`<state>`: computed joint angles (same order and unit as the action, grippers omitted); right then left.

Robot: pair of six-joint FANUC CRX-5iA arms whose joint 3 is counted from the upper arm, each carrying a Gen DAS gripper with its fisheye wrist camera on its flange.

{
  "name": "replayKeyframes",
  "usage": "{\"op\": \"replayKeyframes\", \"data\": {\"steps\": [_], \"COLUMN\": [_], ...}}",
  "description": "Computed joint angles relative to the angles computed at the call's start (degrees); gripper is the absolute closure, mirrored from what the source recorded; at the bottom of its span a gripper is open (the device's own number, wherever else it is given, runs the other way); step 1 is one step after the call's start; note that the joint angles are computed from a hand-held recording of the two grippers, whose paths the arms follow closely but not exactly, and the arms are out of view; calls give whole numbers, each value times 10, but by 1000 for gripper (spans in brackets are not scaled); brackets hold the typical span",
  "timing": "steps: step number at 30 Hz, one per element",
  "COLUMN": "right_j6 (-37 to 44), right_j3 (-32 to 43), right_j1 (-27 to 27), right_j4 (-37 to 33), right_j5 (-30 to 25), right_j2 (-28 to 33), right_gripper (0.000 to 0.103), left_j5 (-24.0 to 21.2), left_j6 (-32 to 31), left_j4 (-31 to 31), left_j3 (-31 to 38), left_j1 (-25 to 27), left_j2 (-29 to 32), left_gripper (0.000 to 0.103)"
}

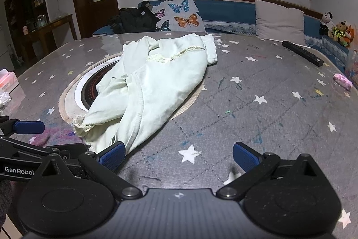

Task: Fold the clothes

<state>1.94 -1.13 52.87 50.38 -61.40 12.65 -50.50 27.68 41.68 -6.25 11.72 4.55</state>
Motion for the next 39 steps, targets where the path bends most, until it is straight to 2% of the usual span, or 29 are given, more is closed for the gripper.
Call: {"op": "replayKeyframes", "data": {"steps": [39], "right_j6": [5], "right_j3": [4], "right_j1": [-4], "right_j4": [-4], "right_j5": [2], "right_j2": [1], "right_gripper": [0], "left_j5": [0], "left_j6": [7], "left_j4": [-6], "left_j3": [9], "left_j1": [-2], "left_j2": [3], "left_gripper": [0]}}
